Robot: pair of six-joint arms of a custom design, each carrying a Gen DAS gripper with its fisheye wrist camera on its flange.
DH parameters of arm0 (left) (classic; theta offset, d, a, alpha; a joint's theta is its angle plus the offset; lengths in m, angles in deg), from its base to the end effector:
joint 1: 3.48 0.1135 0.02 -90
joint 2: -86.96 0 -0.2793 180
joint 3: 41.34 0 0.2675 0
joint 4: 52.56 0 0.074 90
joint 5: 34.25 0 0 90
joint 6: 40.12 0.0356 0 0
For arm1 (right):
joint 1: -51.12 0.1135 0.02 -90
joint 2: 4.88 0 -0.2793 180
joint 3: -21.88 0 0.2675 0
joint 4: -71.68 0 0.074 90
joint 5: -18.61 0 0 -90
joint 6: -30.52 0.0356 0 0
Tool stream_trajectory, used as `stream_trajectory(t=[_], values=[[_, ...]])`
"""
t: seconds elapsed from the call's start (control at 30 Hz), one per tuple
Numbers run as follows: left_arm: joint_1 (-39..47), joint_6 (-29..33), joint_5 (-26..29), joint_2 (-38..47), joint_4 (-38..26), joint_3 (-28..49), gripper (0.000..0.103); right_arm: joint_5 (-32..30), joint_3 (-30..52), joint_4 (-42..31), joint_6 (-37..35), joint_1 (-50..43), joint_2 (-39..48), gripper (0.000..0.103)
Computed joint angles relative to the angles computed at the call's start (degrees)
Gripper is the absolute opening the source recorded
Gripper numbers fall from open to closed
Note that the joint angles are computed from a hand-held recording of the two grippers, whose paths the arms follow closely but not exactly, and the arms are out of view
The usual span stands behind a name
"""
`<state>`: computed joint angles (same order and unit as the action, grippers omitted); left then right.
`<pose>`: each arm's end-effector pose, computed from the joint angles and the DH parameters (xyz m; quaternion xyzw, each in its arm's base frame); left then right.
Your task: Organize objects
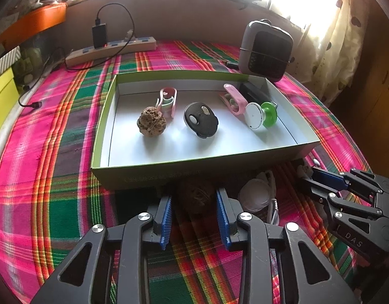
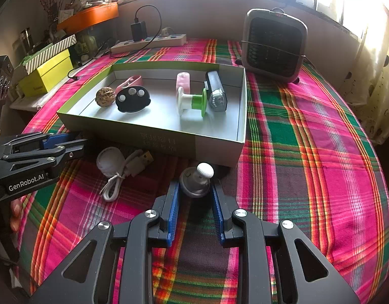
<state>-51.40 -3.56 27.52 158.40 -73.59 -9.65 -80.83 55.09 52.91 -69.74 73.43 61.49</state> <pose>0.1386 -0.1284 0.1153 -0.1066 0.9344 -0.0397 0.3376 0.1821 0.0810 0.1372 -0.2899 0.8968 0.1115 0.3151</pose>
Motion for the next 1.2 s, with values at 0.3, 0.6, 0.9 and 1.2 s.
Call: stream_trajectory(t=[0.3,0.6,0.9,1.2], values=[[-0.08,0.04,-0.16,-0.04,-0.12,0.04,0.029,-0.19,0.02,0.05,-0.14,-0.21,0.11,0.026],[-0.4,-0.16,-0.72,0.23,-0.96,0.48,0.029,-0.1,0.09,-0.15,0.0,-0.07,-0.08,0.026],[-1.41,-0.6,-2.14,0.27,-1.83,0.83,0.029,-0.13,0.12,-0.41,0.28,0.01,-0.35,0.026],[-4.12,-2.37,-5.11,-1.53,-5.65,1.65,0.029,-0.24,-0.44,-1.06,0.64,0.7,-2.36,0.026]])
